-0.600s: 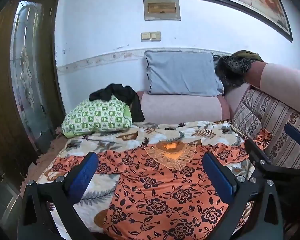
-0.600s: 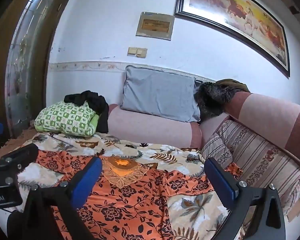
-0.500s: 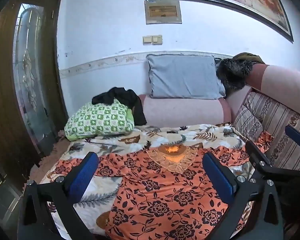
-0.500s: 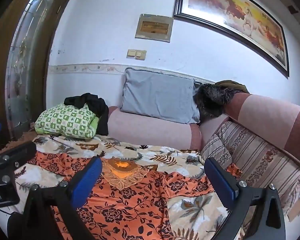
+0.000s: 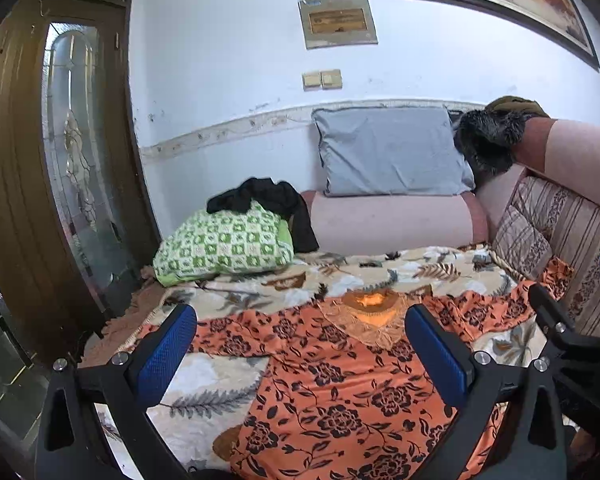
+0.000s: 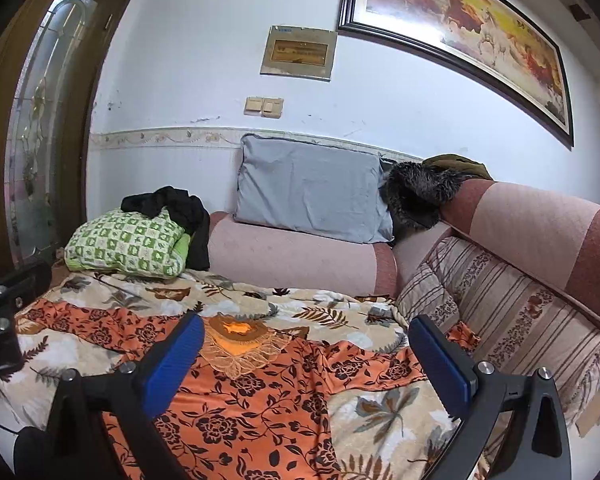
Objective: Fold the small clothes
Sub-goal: 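Move both tools toward the orange rose-print shirt on the bed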
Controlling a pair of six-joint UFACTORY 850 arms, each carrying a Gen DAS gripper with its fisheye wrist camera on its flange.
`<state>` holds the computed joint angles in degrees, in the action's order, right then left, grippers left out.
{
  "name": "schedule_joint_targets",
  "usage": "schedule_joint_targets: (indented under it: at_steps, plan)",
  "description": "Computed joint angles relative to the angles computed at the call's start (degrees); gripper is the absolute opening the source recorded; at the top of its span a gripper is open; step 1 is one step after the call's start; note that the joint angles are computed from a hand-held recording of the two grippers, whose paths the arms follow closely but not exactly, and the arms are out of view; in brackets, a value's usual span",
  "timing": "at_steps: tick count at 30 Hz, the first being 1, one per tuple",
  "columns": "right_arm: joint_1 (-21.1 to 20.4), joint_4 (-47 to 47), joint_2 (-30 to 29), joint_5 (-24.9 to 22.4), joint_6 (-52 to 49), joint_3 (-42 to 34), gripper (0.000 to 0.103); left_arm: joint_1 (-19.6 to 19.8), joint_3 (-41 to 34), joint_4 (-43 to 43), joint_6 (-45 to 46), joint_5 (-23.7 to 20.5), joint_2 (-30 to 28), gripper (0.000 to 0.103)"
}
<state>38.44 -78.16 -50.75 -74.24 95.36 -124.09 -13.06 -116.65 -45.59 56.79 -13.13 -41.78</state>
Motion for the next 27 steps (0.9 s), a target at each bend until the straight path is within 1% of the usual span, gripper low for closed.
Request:
schedule_joint_targets:
  at_steps: [3, 5, 8, 9, 12, 14, 16, 19, 22, 27]
  plan:
    - [-0.1, 0.7, -0.4, -0.8, -0.6, -0.5, 0.103, -0.1, 0.6, 1.8, -1.3, 0.1, 0.0, 0.103]
    - [-0.2, 1.1, 0.6, -0.7, 0.2, 1.4, 0.103, -0.2, 1.2, 3.3, -2.5, 0.5, 0.1, 0.103]
    - [-0.1, 1.6, 1.6, -0.4, 1.6, 3.2, 0.103, 0.0, 1.5, 8.2, -7.3, -0.4, 0.2, 0.103]
    - [0.0, 1.9, 1.8, -0.4, 1.9, 3.5, 0.103, 0.3, 2.4, 8.6, -7.3, -1.0, 0.7, 0.103]
    - [0.5, 3.5, 2.6, 0.3, 2.7, 4.8, 0.103, 0.8, 6.5, 6.5, -3.6, 0.2, 2.8, 0.103]
    - [1.0, 5.0, 3.1, 1.1, 3.3, 5.8, 0.103, 1.3, 9.4, 4.9, -0.7, 0.1, 4.2, 0.103]
    - [1.8, 7.2, 3.2, 2.5, 3.6, 6.7, 0.103, 1.9, 11.4, 7.0, -1.6, -1.1, 5.0, 0.103]
    - [2.7, 10.7, 1.6, 3.2, 1.3, 5.2, 0.103, 2.8, 13.2, 9.3, -2.7, -3.2, 5.7, 0.103]
    - [3.7, 12.4, 0.2, 3.7, -0.2, 4.6, 0.103, 3.3, 15.4, 9.1, -2.2, -2.1, 6.6, 0.103]
    - [4.6, 14.6, -2.8, 3.1, -3.4, 0.4, 0.103, 4.4, 16.6, 5.8, 0.1, -1.6, 7.4, 0.103]
